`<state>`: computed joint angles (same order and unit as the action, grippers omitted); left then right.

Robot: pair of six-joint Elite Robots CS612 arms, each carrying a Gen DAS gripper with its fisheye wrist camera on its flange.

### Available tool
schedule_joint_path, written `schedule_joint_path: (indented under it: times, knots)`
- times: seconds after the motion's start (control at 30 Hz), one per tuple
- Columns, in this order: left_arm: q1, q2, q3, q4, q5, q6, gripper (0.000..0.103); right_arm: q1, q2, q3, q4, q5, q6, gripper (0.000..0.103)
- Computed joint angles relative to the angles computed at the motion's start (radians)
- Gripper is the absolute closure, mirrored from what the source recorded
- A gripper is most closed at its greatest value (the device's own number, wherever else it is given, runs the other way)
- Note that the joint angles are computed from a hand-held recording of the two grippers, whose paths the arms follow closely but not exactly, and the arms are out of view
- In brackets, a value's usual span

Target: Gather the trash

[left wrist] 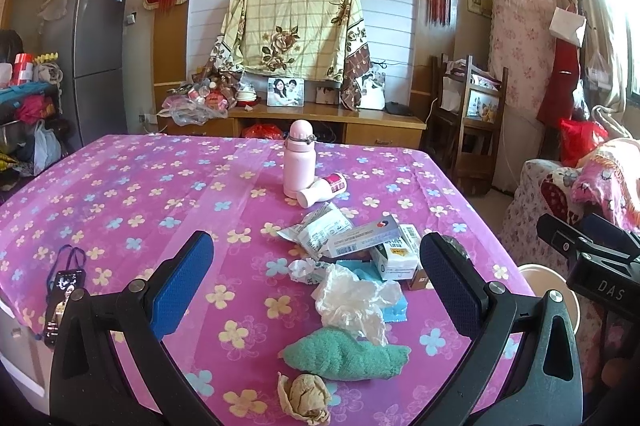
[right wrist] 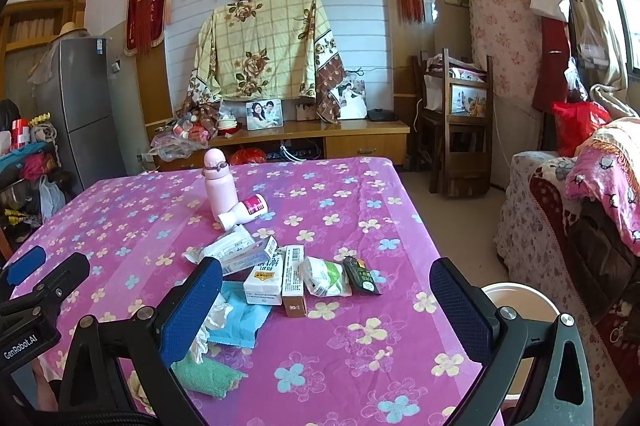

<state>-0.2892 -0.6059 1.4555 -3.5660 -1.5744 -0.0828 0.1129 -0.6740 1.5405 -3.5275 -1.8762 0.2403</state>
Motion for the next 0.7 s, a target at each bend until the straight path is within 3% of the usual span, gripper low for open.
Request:
schedule_joint_path:
  times: [0.7]
  knots:
    - [0.005, -0.005, 0.006, -0.007, -0.002, 0.002, 0.000, 0.001, -0.002, 0.002, 0.004, 0.002, 0.001, 0.000]
